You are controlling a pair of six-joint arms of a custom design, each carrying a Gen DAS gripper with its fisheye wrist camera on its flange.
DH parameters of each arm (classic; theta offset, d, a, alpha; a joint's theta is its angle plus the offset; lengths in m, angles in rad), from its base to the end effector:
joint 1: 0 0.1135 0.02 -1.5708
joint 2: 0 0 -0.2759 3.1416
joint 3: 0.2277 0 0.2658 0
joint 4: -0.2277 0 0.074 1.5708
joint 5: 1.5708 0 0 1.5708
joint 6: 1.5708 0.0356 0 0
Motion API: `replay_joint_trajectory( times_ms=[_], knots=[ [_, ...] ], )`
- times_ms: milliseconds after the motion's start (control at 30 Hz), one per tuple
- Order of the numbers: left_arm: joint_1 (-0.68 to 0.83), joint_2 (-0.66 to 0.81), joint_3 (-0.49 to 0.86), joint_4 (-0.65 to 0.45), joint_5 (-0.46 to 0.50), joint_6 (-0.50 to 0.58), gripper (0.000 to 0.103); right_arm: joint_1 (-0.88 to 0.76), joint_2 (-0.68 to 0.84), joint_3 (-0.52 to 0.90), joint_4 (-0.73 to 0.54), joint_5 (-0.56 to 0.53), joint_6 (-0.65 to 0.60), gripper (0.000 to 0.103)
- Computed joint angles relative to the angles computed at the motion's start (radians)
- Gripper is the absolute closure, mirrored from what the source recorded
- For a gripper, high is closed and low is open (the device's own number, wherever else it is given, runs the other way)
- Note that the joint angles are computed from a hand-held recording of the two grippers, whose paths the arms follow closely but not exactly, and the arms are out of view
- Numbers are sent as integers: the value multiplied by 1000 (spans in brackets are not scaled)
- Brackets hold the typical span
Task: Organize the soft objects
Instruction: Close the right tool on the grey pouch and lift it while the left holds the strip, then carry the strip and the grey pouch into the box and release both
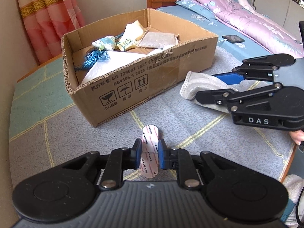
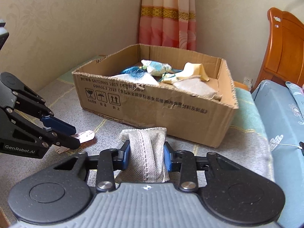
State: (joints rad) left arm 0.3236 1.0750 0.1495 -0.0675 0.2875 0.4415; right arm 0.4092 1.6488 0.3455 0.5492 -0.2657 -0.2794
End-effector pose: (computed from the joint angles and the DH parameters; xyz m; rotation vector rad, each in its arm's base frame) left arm 0.1468 0.0386 0.0948 0.2549 2.4915 -0.0584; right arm 0.2227 0.1068 0.0805 -0.9084 2.1364 0.3741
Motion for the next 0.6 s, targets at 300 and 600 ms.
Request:
replay_joint_trajectory(
  times_ms=[300, 600],
  knots=[
    [17, -213, 24, -210, 46, -13, 86, -63, -177, -40, -112, -74, -50, 64],
    [-57, -261, 157, -237, 7, -64, 86, -145, -337, -23, -227, -190, -87, 64]
  ],
)
